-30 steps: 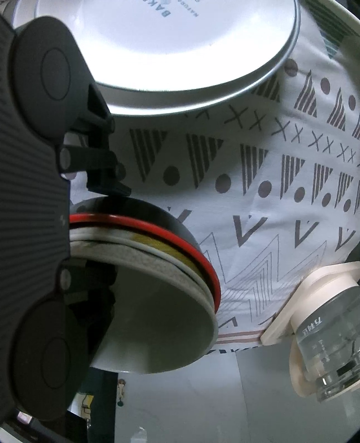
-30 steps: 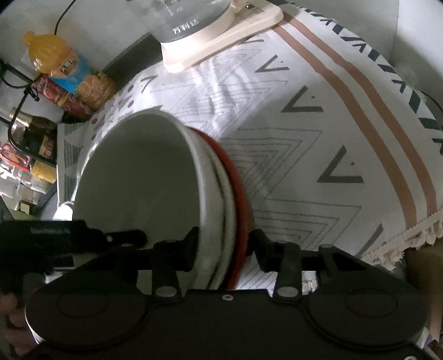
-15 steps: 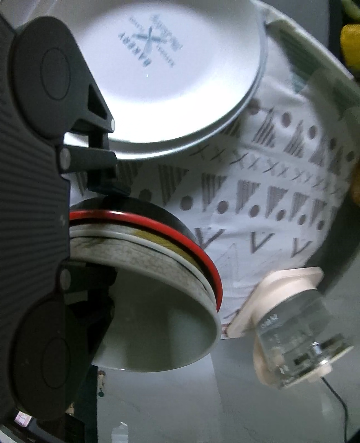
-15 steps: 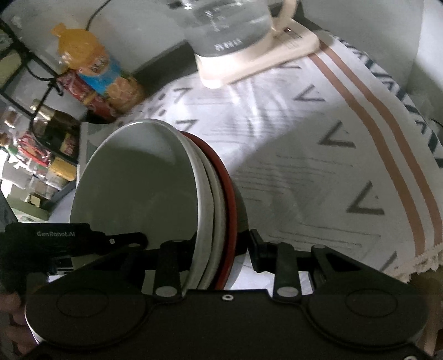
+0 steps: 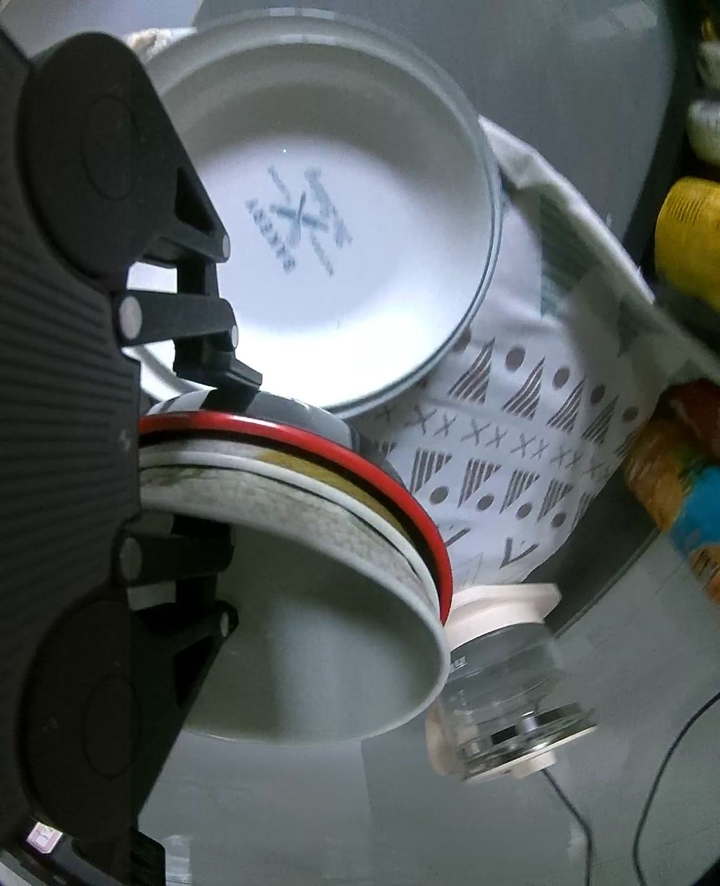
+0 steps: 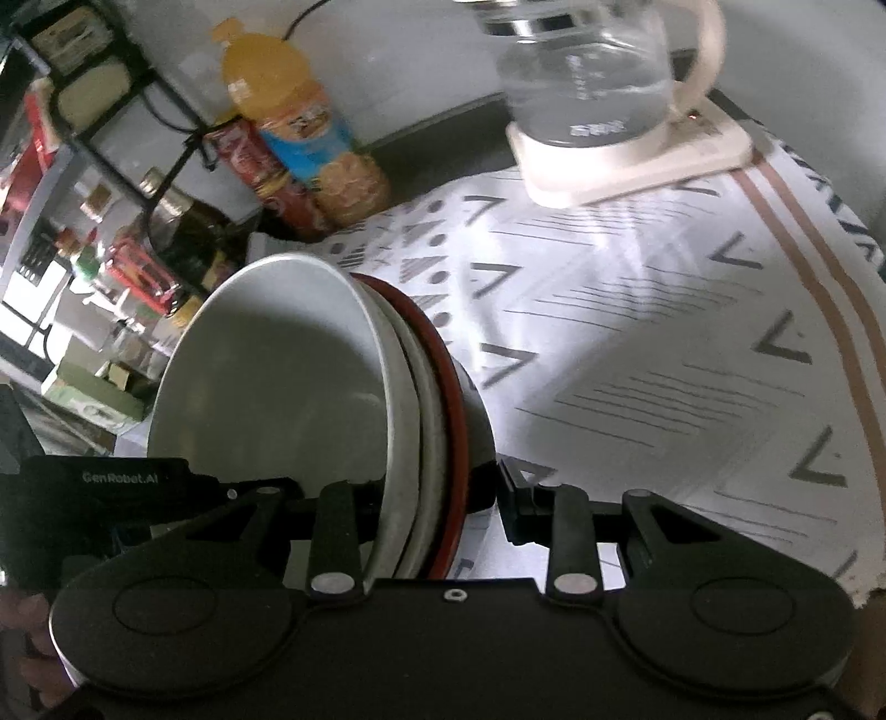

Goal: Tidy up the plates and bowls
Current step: 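Carry the bowl stack over the plate stack and lower it on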

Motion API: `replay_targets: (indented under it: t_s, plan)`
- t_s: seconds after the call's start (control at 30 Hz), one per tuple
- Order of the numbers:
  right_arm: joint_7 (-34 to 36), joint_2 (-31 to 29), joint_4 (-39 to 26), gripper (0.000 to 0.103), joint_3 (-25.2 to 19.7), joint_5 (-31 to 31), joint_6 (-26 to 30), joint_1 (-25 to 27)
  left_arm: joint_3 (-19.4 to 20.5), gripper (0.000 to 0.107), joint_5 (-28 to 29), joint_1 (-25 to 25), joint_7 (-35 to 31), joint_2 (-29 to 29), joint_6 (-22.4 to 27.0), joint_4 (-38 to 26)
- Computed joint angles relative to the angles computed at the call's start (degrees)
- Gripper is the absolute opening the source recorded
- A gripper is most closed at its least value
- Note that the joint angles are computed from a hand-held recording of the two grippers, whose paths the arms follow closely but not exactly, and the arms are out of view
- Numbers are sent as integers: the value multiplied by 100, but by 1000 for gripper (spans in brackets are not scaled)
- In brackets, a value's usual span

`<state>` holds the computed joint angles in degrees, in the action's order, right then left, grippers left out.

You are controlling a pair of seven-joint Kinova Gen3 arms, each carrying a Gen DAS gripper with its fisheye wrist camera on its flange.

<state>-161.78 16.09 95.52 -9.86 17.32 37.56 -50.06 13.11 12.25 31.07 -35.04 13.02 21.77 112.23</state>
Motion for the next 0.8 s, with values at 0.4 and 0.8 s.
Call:
replay_targets:
  t_s: [0.4, 0.8]
  plan:
    - [269, 438, -589, 31, -27, -124, -2, -278, -151, 32, -361, -99, 551, -666, 15, 700]
    - [1141, 998, -1338, 31, -97, -715, 202, -425, -46, 32, -438, -466, 881, -1197, 0, 1332]
